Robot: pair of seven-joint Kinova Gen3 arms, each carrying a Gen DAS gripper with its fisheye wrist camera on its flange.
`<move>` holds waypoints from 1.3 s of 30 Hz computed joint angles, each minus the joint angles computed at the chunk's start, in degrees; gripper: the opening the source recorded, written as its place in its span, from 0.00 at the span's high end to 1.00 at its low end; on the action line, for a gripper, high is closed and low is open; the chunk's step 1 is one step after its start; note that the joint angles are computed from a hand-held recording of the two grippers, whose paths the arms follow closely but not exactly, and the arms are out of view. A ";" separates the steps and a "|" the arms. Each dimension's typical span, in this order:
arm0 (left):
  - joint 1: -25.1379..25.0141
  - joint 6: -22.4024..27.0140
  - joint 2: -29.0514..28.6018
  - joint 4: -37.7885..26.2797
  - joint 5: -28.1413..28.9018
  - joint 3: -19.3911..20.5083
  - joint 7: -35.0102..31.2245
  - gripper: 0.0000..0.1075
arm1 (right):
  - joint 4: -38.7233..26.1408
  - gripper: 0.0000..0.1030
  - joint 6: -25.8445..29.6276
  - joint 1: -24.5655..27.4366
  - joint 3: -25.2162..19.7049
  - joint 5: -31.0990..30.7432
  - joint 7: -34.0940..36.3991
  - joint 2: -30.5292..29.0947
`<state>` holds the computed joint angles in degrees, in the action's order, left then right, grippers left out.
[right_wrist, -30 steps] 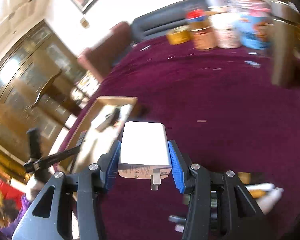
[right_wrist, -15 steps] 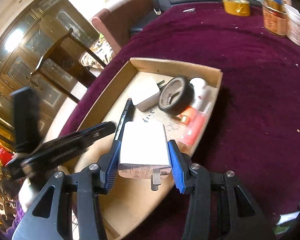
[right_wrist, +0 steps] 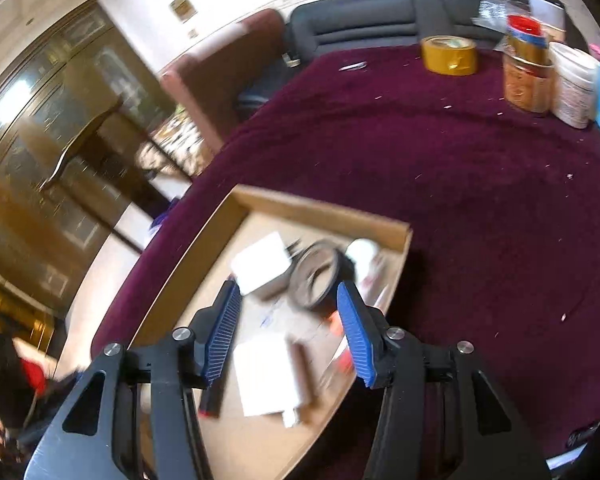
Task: Organize rigid objects
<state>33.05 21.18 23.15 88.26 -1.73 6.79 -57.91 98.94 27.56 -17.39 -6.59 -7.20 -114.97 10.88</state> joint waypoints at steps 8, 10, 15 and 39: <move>3.60 -5.49 -4.21 7.10 -3.15 -3.85 5.43 0.52 | -9.03 0.48 5.39 6.59 -7.12 -9.41 8.75 9.25; 2.97 -4.97 -4.02 6.62 -3.30 -2.69 4.96 0.51 | -9.18 0.48 6.82 8.57 -9.43 -13.11 13.16 10.13; 2.73 -4.35 -3.62 5.73 -3.39 -0.96 3.47 0.51 | 0.66 0.48 -0.36 6.63 -4.74 -13.93 14.04 0.24; 17.86 8.05 6.40 -12.53 -4.86 0.62 0.20 0.50 | 23.55 0.38 6.68 26.89 3.83 -2.47 8.61 -21.59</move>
